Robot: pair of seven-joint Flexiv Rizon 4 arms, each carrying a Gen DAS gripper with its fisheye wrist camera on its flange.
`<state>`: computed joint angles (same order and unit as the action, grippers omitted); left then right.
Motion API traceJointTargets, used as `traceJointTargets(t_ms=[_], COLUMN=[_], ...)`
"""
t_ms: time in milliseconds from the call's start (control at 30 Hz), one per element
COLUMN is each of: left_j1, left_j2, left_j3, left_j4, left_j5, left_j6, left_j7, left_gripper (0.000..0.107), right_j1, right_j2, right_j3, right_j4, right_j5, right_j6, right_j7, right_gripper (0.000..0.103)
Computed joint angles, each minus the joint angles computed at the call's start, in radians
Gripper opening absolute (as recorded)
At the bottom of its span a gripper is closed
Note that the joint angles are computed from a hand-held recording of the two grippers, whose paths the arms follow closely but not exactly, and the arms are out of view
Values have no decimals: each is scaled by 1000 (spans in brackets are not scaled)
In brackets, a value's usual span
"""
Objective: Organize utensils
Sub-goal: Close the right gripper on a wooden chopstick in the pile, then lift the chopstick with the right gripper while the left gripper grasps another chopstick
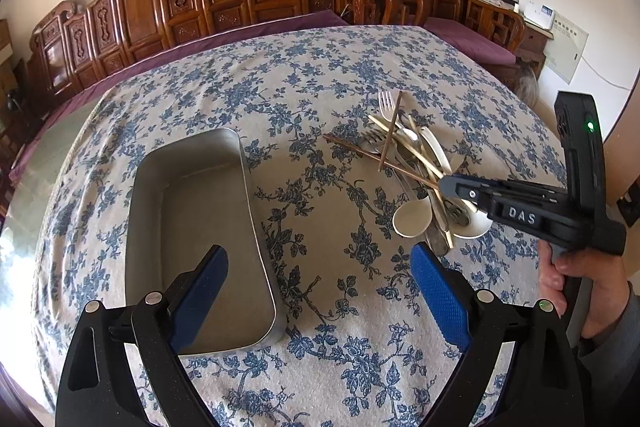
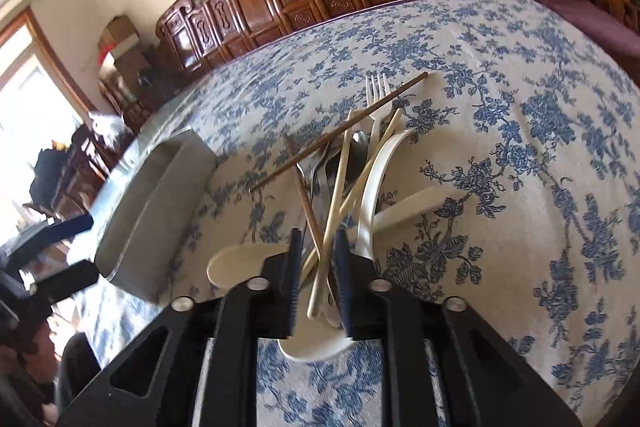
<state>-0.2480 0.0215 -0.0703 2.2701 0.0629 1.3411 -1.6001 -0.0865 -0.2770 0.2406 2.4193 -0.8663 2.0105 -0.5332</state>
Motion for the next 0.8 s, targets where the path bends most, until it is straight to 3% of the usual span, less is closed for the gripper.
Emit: traceJointTargets(t_ms=[100, 167, 233, 533, 800], left_j1=[2, 2, 0, -20, -60], left_j2=[-4, -9, -15, -80, -213], left_j3=[-2, -4, -6, -11, -11], left_j4=[-11, -21, -32, -103, -262], left_j5=[15, 29, 36, 64, 42], left_j6=[-9, -14, -18, -34, -47], left_j7=[-14, -27, -35, -63, -28], left_gripper=[89, 89, 89, 89, 89], right_j1=[-19, -24, -18, 2, -65], right_j2=[-11, -11, -3, 87, 126], right_j3=[11, 13, 5, -50, -127], right_j4=[-17, -15, -7, 56, 83], right_j5=[-38, -36, -23, 20, -190], right_j6=[-22, -7, 8, 24, 87], right_j7=[29, 27, 15, -30, 78], right_gripper=[21, 11, 8, 6, 6])
